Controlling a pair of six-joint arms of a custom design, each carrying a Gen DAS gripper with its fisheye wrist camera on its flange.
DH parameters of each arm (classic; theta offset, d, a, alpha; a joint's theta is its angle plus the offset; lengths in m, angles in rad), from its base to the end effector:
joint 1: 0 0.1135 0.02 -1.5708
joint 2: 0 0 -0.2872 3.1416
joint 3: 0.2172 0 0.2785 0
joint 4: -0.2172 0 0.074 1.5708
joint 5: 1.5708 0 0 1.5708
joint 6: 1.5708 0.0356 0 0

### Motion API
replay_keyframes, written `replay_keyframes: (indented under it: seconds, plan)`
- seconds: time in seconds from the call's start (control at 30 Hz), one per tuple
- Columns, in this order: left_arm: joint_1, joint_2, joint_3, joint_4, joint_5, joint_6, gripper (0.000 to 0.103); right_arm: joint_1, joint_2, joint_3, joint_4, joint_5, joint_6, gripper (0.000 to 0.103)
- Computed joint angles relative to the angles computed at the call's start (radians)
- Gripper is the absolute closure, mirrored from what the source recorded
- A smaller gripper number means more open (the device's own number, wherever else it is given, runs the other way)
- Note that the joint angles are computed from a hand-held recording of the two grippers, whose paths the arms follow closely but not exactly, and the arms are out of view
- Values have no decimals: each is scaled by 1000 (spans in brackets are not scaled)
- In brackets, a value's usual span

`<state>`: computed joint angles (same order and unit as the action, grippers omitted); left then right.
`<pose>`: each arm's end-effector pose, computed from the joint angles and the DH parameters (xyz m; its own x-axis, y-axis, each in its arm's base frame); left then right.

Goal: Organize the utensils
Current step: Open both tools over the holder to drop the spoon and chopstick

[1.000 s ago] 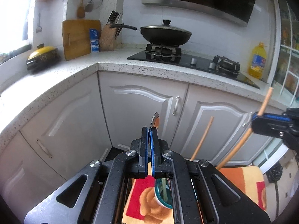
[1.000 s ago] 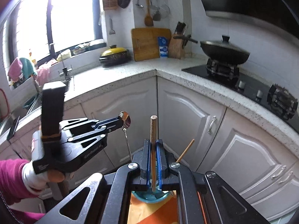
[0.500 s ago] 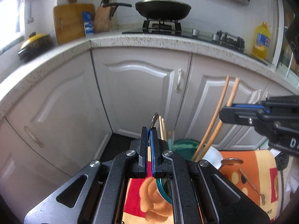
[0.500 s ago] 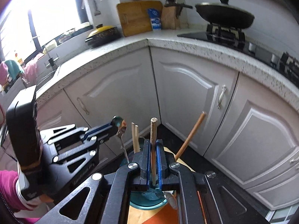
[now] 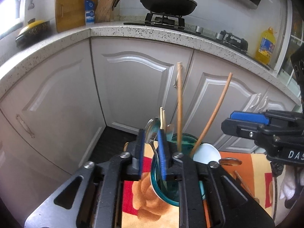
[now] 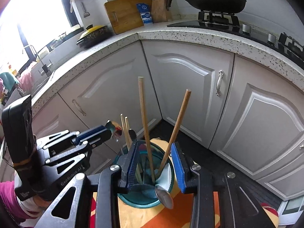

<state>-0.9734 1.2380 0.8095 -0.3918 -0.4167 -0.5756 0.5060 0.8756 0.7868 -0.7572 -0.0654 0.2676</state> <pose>0.1644 -0.2161 0.2486 -0.6721 0.1030 -0.7332 0.2801 0.9521 -0.1229 0.1606 0.0916 0.2877 -0.7694 -0.1247 -0.6265 -0.3298 0.9174 0.2225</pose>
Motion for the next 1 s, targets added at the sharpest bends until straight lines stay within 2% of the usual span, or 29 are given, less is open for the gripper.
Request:
replay_keyframes:
  seconds: [0.13,0.23,0.73,1.0]
  plan:
    - [-17,-26,-4,-12,0,-20,66,37,-32,-6,-31,33,12,69]
    - [-35,-31,3,-31,-9,-31,63,67,-50,-8,-53,56,27,69]
    - [-185,-71,33,-139,-123,-113,63,277,-206,-33,-166,236,198,68]
    - [-291,-62,60,-182,-175,-172,63,459,-311,-51,-281,386,380,67]
